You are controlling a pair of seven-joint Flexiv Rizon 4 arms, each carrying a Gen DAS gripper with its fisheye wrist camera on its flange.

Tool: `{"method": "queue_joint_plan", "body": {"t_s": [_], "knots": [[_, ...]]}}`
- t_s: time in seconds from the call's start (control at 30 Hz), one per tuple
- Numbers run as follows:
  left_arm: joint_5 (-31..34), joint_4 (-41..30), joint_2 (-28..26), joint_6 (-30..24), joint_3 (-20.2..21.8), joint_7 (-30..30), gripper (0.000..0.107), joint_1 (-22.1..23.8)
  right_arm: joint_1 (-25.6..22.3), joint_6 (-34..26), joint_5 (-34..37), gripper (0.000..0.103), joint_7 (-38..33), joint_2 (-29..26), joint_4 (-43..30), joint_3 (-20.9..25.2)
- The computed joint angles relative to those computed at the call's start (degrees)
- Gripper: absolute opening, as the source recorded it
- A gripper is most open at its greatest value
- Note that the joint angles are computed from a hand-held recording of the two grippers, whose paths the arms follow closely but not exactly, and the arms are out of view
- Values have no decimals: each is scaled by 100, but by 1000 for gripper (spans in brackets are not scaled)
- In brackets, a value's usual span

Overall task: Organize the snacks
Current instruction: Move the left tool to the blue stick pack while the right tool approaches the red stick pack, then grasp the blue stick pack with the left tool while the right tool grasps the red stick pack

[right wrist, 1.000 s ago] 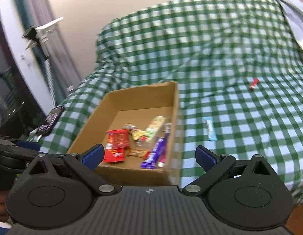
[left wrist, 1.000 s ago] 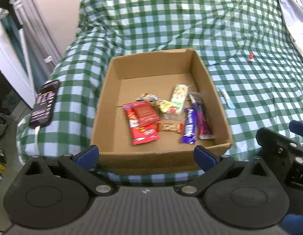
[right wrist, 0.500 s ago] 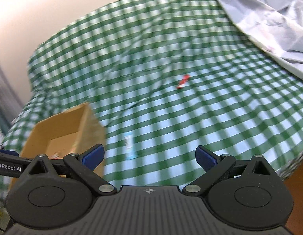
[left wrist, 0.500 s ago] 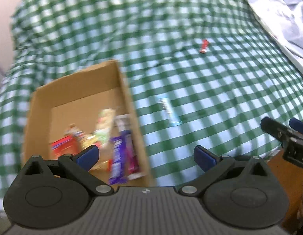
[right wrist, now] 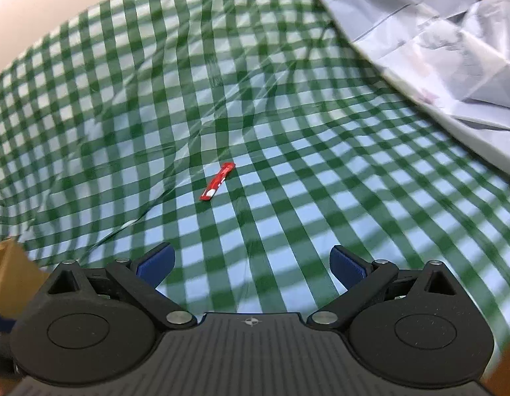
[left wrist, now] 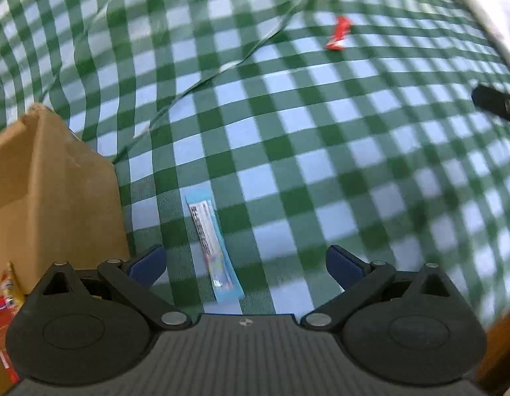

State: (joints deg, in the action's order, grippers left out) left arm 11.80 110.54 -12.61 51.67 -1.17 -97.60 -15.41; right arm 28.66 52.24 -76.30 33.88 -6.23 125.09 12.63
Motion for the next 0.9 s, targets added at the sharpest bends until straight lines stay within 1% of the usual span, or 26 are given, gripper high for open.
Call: {"method": "queue_joint_plan", "body": {"t_s": [0.1, 0.2, 0.23, 0.27, 0.3, 0.33, 0.4, 0.47, 0.5, 0.53, 0.57, 0.6, 0.67, 0.7, 0.73, 0.77, 0.8, 0.83, 0.87, 0.9], "knots": [[-118, -111, -262, 53, 47, -117, 103, 91, -261, 692, -749, 100, 41, -719, -499, -454], [-185, -108, -444, 159, 143, -155, 103, 187, -396, 1244, -1177, 100, -97, -1555, -1260, -800], [-280, -81, -510, 209, 146, -109, 103, 249, -424, 1437, -1241, 100, -167, -1837, -1547, -898], [-557, 2, -565, 282, 53, 171, 103, 384, -444, 1644, -1299, 100, -221, -2152, -1874, -1007], [-747, 22, -639, 239, 1, 385, 103, 463, -433, 1755, -1276, 100, -293, -2406, -2140, -1098], [-821, 62, -676, 289, 3, 465, 103, 475, -402, 1815, -1133, 100, -469, -2634, -2377, -1166], [-861, 258, -645, 682, 53, 461, 103, 440, -298, 1788, -591, 100, -1059, -3093, -2834, -1284], [-936, 314, -645, 763, 69, 504, 103, 433, -199, 1573, 9, 103, -1709, -3438, -3147, -1324], [-982, 329, -630, 742, 72, 536, 103, 438, 12, 1334, -127, 103, -1754, -3471, -3198, -1547], [-1010, 346, -615, 737, 78, 564, 103, 440, 133, 1268, -236, 102, -1820, -3526, -3250, -1705], [-1023, 362, -605, 750, 85, 583, 103, 435, 195, 1428, -466, 103, -1529, -3538, -3249, -1893], [-1033, 385, -587, 773, 91, 601, 103, 432, 205, 1497, -482, 103, -1418, -3544, -3247, -1943], [-1044, 401, -561, 764, 110, 616, 103, 429, 239, 1557, -570, 103, -1395, -3557, -3254, -2028], [-973, 328, -599, 735, 146, 470, 96, 359, 245, 1601, -672, 103, -1314, -3540, -3223, -2071], [-862, 293, -597, 755, 229, 203, 91, 270, 242, 1628, -751, 103, -1242, -3544, -3225, -2093], [-833, 338, -538, 794, 275, 2, 73, 240, 233, 1629, -778, 102, -1240, -3545, -3227, -2086], [-832, 402, -455, 842, 302, -134, 46, 246, 238, 1612, -828, 97, -1201, -3507, -3178, -2080], [-906, 486, -382, 897, 266, -113, 32, 304, 238, 1630, -1041, 76, -983, -3460, -3126, -2125], [-955, 517, -347, 884, 226, -46, 17, 353, 221, 1659, -1329, 61, -747, -3407, -3094, -2149], [-983, 527, -321, 838, 204, -9, 16, 383, 164, 1695, -1514, 34, -648, -3353, -3044, -2094]]}}
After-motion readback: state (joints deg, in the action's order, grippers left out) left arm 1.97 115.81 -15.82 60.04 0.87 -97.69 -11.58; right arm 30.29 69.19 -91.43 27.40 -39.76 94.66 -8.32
